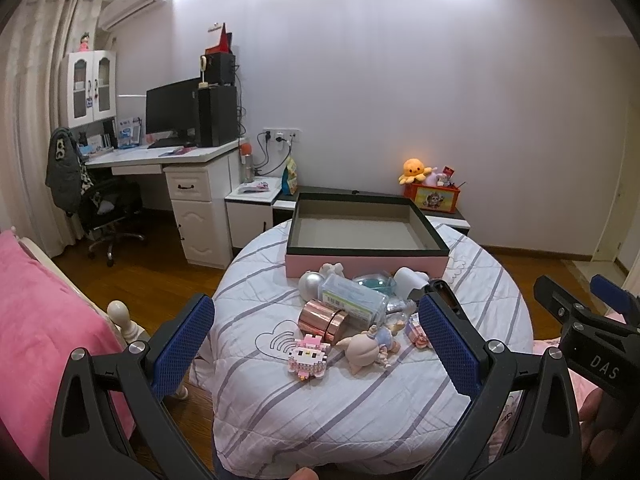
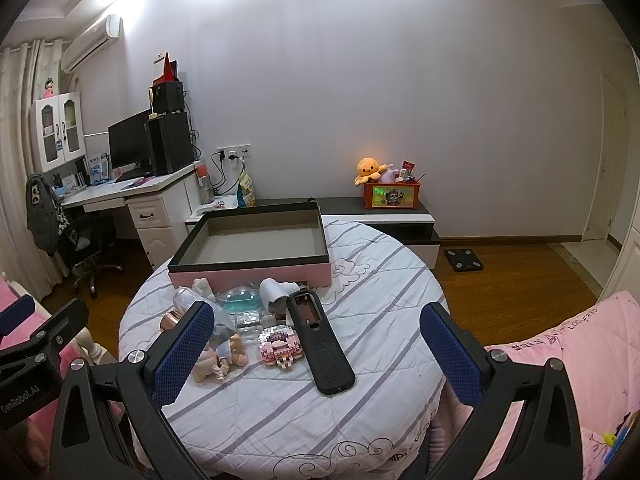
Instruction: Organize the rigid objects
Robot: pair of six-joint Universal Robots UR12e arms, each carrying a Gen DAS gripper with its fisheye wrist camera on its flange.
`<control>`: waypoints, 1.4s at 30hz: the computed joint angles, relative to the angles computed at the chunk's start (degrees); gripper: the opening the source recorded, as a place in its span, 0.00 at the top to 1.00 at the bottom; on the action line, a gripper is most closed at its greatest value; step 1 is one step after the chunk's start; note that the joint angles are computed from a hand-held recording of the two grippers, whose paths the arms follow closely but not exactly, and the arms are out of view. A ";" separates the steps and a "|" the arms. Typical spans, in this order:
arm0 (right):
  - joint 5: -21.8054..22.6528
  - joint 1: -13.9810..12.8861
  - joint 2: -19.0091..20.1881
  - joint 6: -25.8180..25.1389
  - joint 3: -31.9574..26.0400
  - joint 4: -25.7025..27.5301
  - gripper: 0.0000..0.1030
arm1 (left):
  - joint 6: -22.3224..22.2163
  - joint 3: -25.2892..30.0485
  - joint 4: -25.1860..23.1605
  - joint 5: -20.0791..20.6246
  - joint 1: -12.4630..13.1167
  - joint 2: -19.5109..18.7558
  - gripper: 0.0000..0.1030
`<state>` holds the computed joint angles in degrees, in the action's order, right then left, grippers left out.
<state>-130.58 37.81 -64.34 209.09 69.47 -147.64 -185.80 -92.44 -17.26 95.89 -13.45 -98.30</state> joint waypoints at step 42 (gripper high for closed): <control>-0.09 -0.01 -0.17 0.00 0.05 -0.20 0.00 | -0.20 -0.17 0.49 -0.44 0.00 0.27 0.00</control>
